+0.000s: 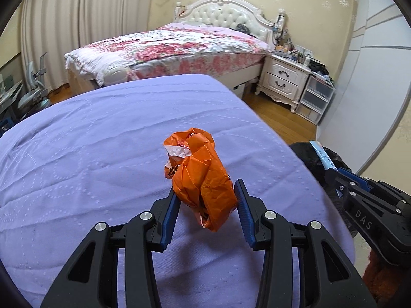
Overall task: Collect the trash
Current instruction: 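Carry the orange plastic bag and blue tube over the black bin, then open both tools to drop the plastic bag and tube into the bin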
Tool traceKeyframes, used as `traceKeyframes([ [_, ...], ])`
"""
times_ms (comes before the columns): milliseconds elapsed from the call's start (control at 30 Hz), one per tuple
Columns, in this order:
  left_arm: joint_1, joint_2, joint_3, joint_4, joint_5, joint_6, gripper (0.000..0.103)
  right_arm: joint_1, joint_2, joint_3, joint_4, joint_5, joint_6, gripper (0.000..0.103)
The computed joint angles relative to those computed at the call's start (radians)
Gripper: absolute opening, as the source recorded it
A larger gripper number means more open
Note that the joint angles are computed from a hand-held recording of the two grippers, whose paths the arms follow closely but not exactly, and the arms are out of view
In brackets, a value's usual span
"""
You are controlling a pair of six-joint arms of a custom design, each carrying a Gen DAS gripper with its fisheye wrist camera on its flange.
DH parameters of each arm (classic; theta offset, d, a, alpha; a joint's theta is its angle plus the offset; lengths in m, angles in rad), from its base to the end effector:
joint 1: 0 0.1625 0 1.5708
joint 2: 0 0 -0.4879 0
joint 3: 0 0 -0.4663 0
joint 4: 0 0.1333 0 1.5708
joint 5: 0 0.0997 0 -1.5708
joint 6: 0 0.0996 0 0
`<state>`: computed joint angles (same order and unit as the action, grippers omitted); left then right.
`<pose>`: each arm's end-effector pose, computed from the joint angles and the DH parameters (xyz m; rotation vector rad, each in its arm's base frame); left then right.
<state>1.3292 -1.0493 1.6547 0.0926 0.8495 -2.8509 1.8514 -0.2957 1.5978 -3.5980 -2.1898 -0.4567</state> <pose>0.0450 -0.6493 0.1957 0.2070 2.2430 -1.0138 0.2717 -0.6699 -0.1395 0.5805 -2.2932 0.8213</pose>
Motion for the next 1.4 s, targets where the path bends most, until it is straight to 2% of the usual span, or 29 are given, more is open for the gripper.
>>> traceKeyframes([
  [367, -0.042, 0.114, -0.091, 0.037, 0.06, 0.057, 0.043, -0.046, -0.029, 0.023, -0.108, -0.065, 0.002, 0.018],
  [633, -0.048, 0.196, -0.173, 0.077, 0.079, 0.082, 0.043, -0.072, -0.038, 0.02, -0.116, -0.077, 0.029, 0.018],
  [967, -0.05, 0.275, -0.266, 0.115, 0.08, 0.117, 0.043, -0.086, -0.03, -0.006, -0.119, -0.107, 0.044, 0.019],
  [1400, -0.056, 0.307, -0.303, 0.138, 0.065, 0.127, 0.043, -0.103, -0.035, -0.009, -0.119, -0.125, 0.075, 0.019],
])
